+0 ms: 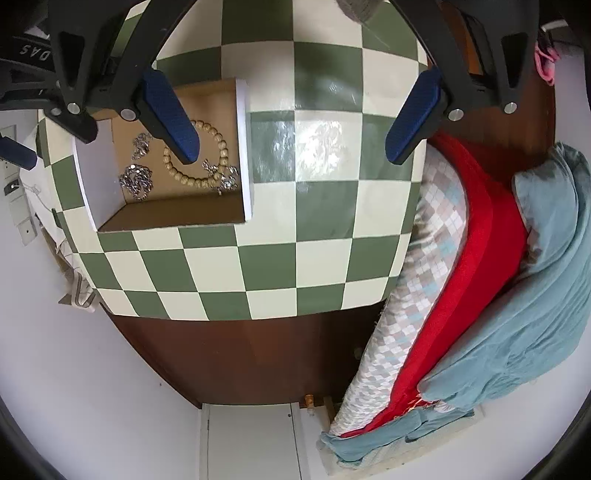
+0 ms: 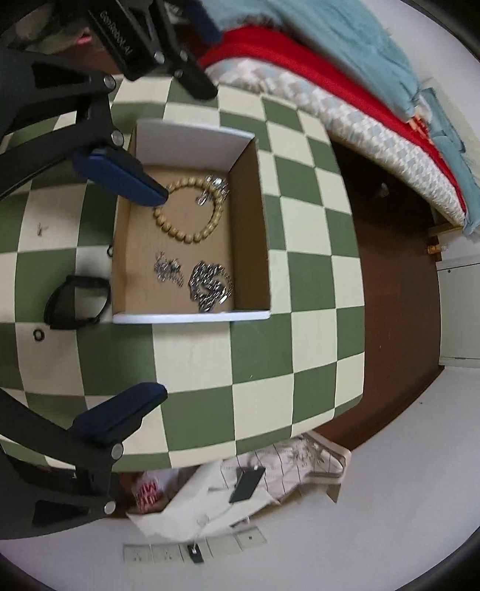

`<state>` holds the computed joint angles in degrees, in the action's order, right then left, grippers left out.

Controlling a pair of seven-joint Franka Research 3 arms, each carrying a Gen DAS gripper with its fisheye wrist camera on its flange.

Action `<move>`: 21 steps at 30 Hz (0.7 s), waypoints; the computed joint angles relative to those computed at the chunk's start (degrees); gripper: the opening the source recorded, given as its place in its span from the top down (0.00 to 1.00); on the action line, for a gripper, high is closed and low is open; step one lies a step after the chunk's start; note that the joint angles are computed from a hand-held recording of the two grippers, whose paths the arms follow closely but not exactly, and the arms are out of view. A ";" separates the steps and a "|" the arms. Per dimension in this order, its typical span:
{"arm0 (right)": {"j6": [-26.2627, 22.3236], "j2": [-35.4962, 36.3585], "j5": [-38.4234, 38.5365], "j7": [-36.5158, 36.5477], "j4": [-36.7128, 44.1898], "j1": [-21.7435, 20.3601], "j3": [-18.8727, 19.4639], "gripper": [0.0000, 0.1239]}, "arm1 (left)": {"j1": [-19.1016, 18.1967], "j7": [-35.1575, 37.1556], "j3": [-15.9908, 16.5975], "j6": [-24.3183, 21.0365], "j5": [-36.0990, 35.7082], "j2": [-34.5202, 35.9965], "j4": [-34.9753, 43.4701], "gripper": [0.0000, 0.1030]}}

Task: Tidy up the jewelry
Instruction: 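Carry the bracelet and chain over the box and open both grippers, then lift both grippers away from the box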

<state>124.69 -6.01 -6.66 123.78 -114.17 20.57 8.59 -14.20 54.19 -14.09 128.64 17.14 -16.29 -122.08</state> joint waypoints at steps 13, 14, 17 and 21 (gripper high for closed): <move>0.47 -5.67 -5.02 3.92 -4.92 0.36 2.10 0.17 | -1.18 -4.23 -1.75 0.15 1.81 -8.30 -5.40 0.00; 0.56 -6.46 -5.38 4.19 -5.39 0.33 2.44 0.17 | -1.30 -4.71 -1.93 0.19 2.01 -9.14 -5.81 0.00; 0.94 -9.25 -6.71 5.37 -6.99 0.06 3.58 0.17 | -1.85 -5.32 -2.13 0.20 2.16 -11.59 -6.81 0.00; 1.10 -13.38 -8.49 7.35 -8.98 -0.61 5.33 0.17 | -2.07 -6.10 -2.73 0.09 3.19 -14.83 -8.04 0.00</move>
<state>125.79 -19.39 -15.15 131.13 -123.15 19.96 13.92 -16.27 48.10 -16.82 128.74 20.33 -31.13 -130.11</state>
